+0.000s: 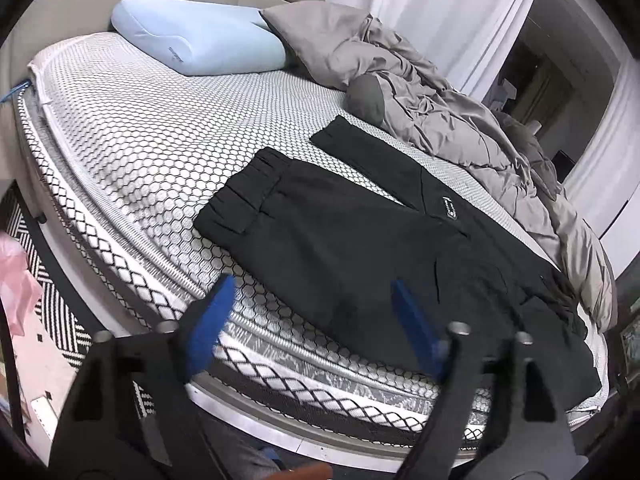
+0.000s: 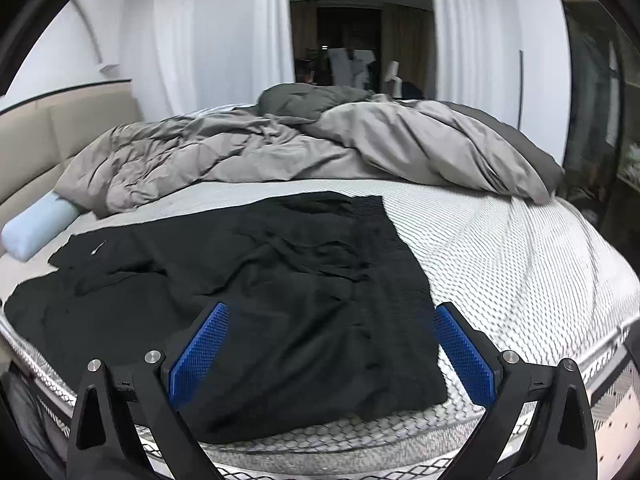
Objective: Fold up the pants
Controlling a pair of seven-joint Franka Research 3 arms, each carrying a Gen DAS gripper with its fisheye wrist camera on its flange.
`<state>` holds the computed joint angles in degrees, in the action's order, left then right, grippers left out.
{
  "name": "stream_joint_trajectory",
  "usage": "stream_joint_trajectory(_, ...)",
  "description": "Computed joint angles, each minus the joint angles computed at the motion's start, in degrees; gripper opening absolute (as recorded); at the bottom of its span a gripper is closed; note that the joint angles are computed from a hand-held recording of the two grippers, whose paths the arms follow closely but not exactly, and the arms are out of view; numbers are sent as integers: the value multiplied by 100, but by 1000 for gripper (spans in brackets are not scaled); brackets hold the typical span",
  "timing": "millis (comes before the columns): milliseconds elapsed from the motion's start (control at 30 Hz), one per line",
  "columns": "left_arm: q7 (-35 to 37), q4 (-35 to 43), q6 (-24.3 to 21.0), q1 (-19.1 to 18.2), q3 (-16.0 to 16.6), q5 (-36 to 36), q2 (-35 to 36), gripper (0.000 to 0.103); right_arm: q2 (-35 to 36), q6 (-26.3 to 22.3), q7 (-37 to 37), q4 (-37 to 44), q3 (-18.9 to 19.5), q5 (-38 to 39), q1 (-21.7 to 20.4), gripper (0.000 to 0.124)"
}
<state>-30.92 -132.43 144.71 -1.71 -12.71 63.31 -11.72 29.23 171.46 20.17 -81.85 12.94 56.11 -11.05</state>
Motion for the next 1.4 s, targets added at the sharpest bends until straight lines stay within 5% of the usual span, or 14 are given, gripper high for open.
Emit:
stream_joint_trajectory(100,-23,-8,253,93,127,32,103,62,32,-65,91,-12,-5,82,-48,103)
stream_joint_trajectory(267,-310,213,644,251,297,-28,483,33,139,-102,440,11,-137,-98,33,103)
stream_joint_trajectory(500,-50,317,912,220,389,-204,677,34,-10,-230,594,-269,-48,23,-179,103)
stream_joint_trajectory(767,-219,778,1028,291,598,-164,1133,32,236,-2305,1594,143,-274,617,-536,103)
stream_joint_trajectory(833,-192,854,1049,296,657,-147,1194,14,499,-2908,1840,552,-239,944,-671,102)
stream_joint_trajectory(933,-285,888,1275,347,760,-14,1247,9,1218,-3795,2591,1654,-202,1086,-756,97)
stream_joint_trajectory(967,-302,882,1364,371,792,-42,1255,7,1425,-3660,2904,1998,-298,915,-615,90)
stream_joint_trajectory(1033,-536,793,1478,399,816,148,1161,4,1794,-3350,3838,2601,-334,124,-471,33)
stream_joint_trajectory(1100,-680,688,1438,396,778,293,1053,4,1809,-2893,3911,2679,-656,-8,-197,27)
stream_joint_trajectory(1167,-457,628,1553,422,775,23,1092,5,1561,-2164,3539,2239,-808,-533,44,27)
stream_joint_trajectory(1233,-404,551,1684,442,776,26,1086,5,1548,-2083,3862,2098,-987,-1022,181,28)
stream_joint_trajectory(1300,-530,512,1792,469,774,214,1021,9,1445,-2234,3829,1898,-635,-844,-113,32)
stream_joint_trajectory(1400,-608,507,2094,555,811,303,1034,25,1068,-2142,2934,1305,92,121,-700,63)
